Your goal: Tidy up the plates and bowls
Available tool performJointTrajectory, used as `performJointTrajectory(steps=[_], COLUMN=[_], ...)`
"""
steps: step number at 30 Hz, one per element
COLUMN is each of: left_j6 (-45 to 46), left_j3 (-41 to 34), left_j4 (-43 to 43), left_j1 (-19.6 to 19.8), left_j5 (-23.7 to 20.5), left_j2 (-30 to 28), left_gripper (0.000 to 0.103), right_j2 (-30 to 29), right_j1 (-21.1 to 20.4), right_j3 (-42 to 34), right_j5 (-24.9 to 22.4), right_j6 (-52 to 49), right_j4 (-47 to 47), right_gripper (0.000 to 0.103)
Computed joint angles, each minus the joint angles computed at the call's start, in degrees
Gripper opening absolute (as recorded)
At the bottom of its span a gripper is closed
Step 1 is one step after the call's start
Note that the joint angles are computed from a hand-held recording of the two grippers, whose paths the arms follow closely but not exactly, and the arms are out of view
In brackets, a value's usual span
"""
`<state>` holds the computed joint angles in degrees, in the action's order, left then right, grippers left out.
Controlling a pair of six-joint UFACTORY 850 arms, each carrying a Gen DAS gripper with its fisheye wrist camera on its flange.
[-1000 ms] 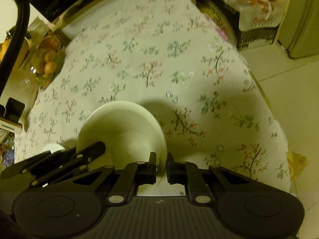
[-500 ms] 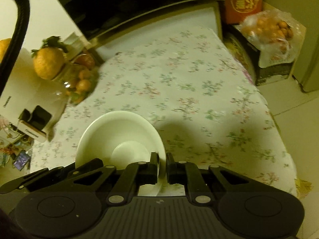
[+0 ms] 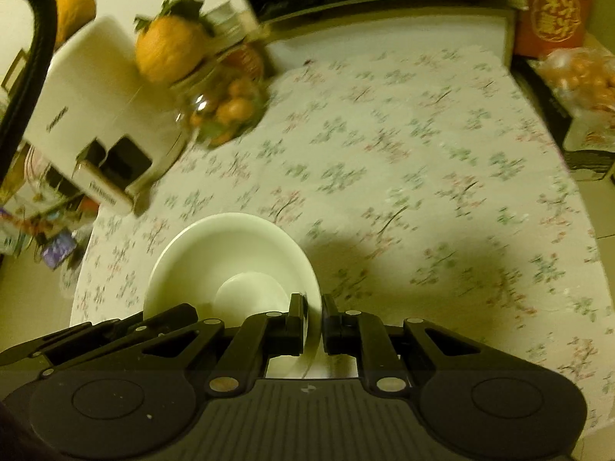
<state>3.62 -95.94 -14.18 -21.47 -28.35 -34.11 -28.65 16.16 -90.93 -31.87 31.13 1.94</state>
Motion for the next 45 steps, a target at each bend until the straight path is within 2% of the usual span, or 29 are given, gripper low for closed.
performJointTrajectory(steps=[9,20,27,32,33,34,36,38,41,43,45], left_j6=[-3.1,-7.5,-6.2,-6.9,-6.1,-5.2,-4.7,-5.6,-7.7,-11.9,-16.0], left_j3=[-0.3,0.5,-0.2,0.6,1.1,1.5,3.4,5.5,9.4,13.2,16.1], left_j4=[2.3,7.7,5.1,3.6,2.0,0.4,-0.1,1.4,3.8,8.2,12.8], left_j1=[0.3,0.3,0.7,1.3,1.6,2.0,2.2,2.1,2.0,1.9,1.7], left_j5=[-2.3,-2.8,-4.1,-3.4,-3.1,-2.9,-1.6,0.3,3.6,6.8,8.2], left_j2=[-1.0,-1.0,-1.5,-0.9,-0.6,-0.2,1.1,3.0,6.9,10.5,13.4], left_gripper=[0.013,0.013,0.015,0.029,0.034,0.037,0.041,0.047,0.062,0.072,0.076], right_j2=[-3.6,-5.3,-5.7,-4.4,-4.1,-3.6,-2.7,-1.2,2.0,4.8,7.9], right_j1=[1.4,1.7,1.8,1.5,1.5,1.5,1.8,2.0,2.1,2.5,3.5], right_j3=[-4.3,-5.9,-6.5,-5.2,-4.9,-4.4,-3.4,-1.9,2.0,5.4,9.2], right_j5=[-5.3,-7.9,-8.4,-6.0,-5.6,-5.0,-4.1,-2.8,1.1,3.8,5.8], right_j6=[-1.5,-4.4,-4.9,-5.0,-4.5,-3.9,-3.1,-3.0,-2.0,1.9,8.4], right_j4=[0.6,4.2,4.6,5.1,4.6,3.7,1.4,-0.3,-2.3,-5.8,-11.6], right_gripper=[0.011,0.011,0.015,0.022,0.026,0.034,0.037,0.039,0.049,0.057,0.057])
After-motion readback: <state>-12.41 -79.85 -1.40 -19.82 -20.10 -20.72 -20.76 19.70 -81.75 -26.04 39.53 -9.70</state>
